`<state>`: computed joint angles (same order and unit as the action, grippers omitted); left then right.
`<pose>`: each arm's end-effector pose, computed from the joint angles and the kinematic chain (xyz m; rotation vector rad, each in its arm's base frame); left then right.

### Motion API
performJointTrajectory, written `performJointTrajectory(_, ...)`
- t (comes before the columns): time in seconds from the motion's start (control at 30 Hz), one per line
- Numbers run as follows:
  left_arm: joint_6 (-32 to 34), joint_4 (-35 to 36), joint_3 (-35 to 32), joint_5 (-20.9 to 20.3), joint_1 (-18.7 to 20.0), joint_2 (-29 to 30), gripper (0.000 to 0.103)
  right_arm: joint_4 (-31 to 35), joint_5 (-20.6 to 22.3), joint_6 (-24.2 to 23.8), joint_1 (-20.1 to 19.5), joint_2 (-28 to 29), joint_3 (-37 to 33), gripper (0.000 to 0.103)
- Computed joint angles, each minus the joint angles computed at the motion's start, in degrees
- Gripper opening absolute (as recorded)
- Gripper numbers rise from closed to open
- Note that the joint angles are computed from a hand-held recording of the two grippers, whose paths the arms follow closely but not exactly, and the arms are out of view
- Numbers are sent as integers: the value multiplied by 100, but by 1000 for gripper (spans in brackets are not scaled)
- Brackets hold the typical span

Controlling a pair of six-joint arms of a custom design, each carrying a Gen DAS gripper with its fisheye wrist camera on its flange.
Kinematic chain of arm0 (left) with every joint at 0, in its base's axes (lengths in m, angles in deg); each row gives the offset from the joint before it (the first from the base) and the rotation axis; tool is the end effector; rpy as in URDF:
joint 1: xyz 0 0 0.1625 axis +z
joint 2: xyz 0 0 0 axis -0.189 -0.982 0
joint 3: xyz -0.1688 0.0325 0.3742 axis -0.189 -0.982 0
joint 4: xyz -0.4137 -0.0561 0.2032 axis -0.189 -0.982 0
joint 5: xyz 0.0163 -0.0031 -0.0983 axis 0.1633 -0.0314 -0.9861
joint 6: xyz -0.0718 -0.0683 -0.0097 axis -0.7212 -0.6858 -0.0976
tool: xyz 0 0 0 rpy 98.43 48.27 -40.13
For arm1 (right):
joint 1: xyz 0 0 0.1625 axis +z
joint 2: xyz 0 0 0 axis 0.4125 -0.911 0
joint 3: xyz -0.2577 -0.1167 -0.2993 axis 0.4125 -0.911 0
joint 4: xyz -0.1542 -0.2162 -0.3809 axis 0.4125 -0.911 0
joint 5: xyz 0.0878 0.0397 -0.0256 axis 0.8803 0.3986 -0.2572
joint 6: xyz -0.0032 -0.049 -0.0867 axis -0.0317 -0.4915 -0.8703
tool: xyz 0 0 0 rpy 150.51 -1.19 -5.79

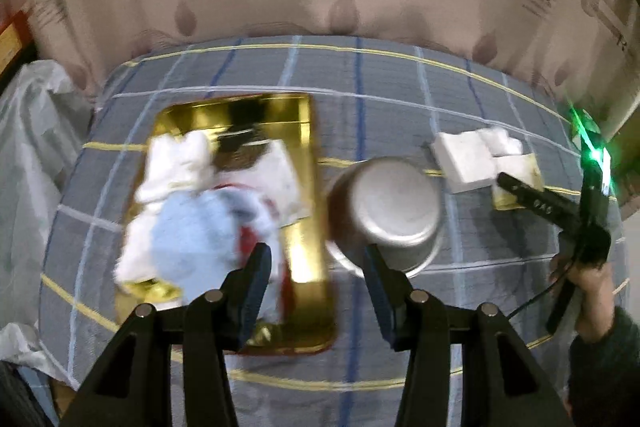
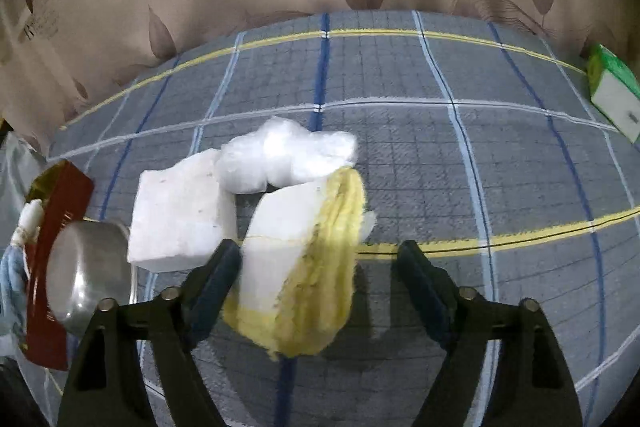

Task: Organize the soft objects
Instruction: 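Grasp the yellow-edged white cloth with the right gripper, then grasp the white square pad with the left gripper while the right holds the yellow cloth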

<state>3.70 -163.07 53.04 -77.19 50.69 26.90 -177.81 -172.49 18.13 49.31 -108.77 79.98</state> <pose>-0.3807 -0.5879 -0.0269 0.1026 2.3308 -0.6148 -0.1028 -0.7143 0.2986 0.3150 -2.4454 0.6492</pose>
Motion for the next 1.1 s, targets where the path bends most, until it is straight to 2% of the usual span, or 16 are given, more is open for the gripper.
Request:
performJointTrajectory(0.03,100,-53,-137,-65,16,107,51,46,135,1,-27,-68,67,51)
performJointTrajectory(0.07,188,-113,-244,-111,24,197,52,55,243,-52,-51,-134,136,50)
performJointTrajectory(0.13,392,-166,-559,-261,58,428,57,-7,289,-162,-82,-224,243,49)
performJointTrajectory(0.23,629,-338,-1039,-471,118,789,65,106,429,-79,-198,-439,378,48)
performJointTrajectory(0.3,696,-358,-1403,-763,200,1022,71,174,521,-70,-299,-576,451,49)
performJointTrajectory(0.37,745,-413,-1797,-1037,276,1285,74,319,707,-53,-440,-750,556,48)
performJointTrajectory(0.4,789,-402,-1990,-1172,309,1407,79,358,844,-102,-513,-834,620,48)
performJointTrajectory(0.5,842,-416,-2754,-1371,388,1919,81,249,1102,-305,-653,-994,818,49)
performJointTrajectory(0.63,735,1,-3737,-1645,522,2514,81,40,1279,-424,-731,-1069,978,51)
performJointTrajectory(0.7,452,583,-4331,-1317,509,2870,81,-141,1358,-483,-759,-1079,1064,51)
performJointTrajectory(0.8,207,975,-4729,-1090,523,3125,86,-201,1450,-501,-789,-1074,1078,52)
performJointTrajectory(0.9,127,939,-4908,-1083,573,3290,86,-84,1581,-451,-839,-1113,1064,52)
performJointTrajectory(1.1,-252,1630,-5373,-799,638,3606,87,-15,1639,-430,-852,-1101,1026,52)
